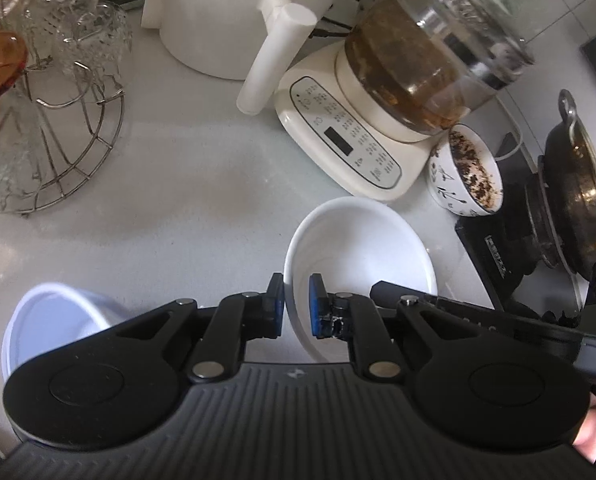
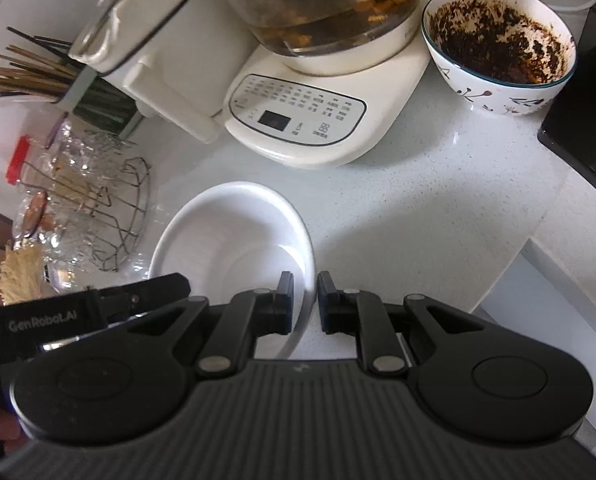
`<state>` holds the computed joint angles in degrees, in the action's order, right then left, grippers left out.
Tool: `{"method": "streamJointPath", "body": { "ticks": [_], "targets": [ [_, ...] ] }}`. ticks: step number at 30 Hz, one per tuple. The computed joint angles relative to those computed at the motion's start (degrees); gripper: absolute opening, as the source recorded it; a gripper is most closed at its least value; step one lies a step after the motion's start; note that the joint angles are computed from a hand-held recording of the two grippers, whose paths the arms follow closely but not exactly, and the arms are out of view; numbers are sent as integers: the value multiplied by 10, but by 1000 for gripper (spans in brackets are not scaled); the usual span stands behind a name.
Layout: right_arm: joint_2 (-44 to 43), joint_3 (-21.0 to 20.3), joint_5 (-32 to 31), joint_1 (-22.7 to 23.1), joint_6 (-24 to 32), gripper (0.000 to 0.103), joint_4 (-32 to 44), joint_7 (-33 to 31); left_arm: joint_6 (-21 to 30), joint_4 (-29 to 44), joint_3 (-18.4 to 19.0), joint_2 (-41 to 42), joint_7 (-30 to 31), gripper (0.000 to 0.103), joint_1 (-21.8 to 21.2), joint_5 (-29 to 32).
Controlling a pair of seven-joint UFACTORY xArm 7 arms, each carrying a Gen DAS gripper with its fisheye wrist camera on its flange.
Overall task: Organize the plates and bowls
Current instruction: 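Lift the white bowl with both tools and carry it to the plastic bowls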
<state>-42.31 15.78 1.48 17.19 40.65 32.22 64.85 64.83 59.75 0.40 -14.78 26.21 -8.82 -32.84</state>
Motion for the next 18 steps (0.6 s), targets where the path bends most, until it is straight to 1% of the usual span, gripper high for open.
{"method": "streamJointPath", "body": {
  "ticks": [8,14,18],
  "targets": [
    [-42,29,-20,-4,14,15,5,28,14,-24,17,-58,23,15,1,-12],
    [-53,54,-36,-4,17,15,17,49,17,-50,36,-107,34,15,5,-14],
    [-48,71,-42,7,19,16,28,58,17,-71,48,-139,38,15,12,-5]
  ]
}}
